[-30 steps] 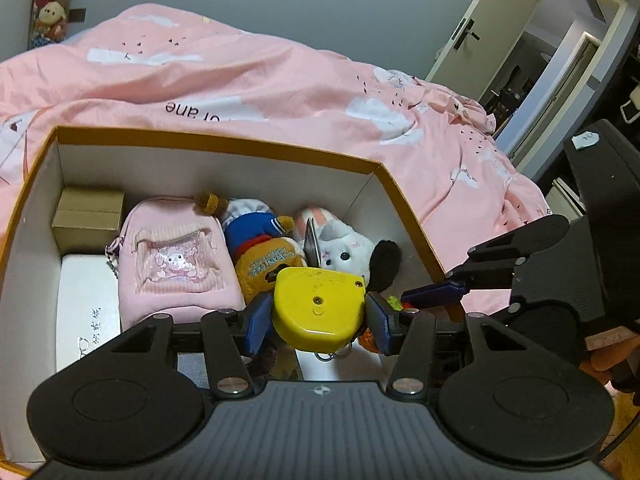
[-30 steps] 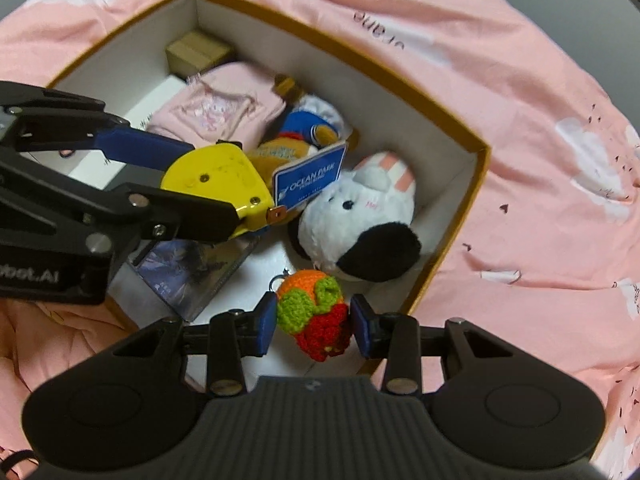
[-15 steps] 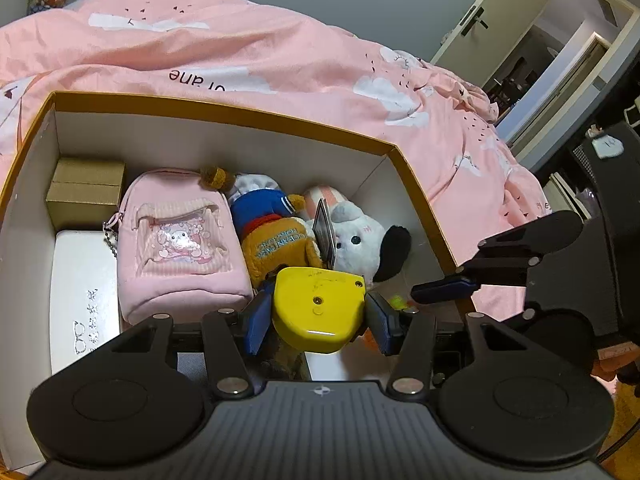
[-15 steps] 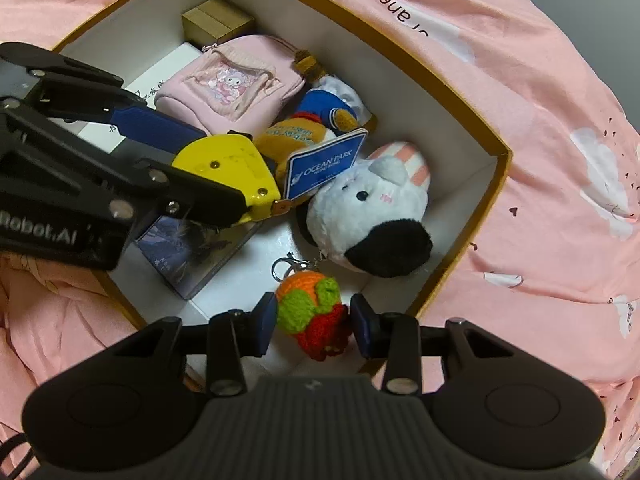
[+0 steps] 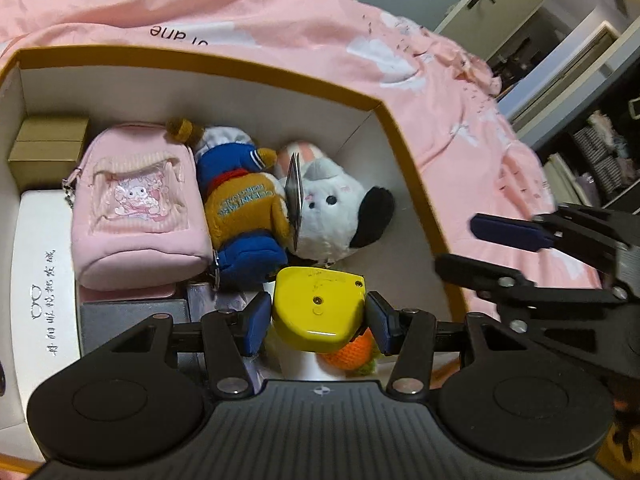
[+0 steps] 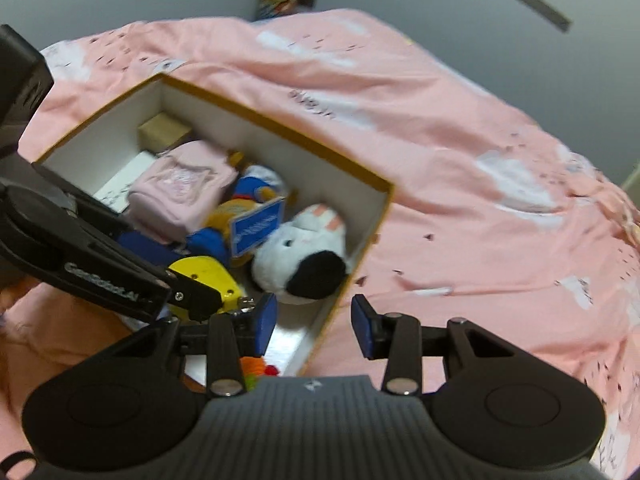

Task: Organize objects
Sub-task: 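Open both grippers to drop the keychains into the orange box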

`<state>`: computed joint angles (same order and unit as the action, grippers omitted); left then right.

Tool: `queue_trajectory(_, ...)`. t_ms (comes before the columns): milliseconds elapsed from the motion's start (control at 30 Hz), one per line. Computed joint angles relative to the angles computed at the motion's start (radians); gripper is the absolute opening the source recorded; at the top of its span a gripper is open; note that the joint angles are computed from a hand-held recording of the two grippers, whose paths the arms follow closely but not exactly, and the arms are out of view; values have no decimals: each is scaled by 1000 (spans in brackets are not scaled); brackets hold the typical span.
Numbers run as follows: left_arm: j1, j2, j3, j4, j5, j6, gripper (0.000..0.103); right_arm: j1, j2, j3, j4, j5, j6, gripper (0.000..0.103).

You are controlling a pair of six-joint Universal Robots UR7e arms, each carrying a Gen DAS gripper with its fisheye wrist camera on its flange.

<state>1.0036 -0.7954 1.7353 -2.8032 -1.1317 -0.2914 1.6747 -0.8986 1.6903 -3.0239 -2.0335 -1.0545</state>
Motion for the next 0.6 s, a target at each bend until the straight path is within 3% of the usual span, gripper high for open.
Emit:
queue_trajectory(233,-12,60,-73,99,52,-34,59,-31,6,8,-44,23,18,43)
queue_trajectory(467,-11,97,-152,260,79,-210,59,-47,1,16,-37,54,29,43)
queue_trajectory(600,-10,97,-146,219,80,-237,62,-50,-4,26,-36,58,29,44)
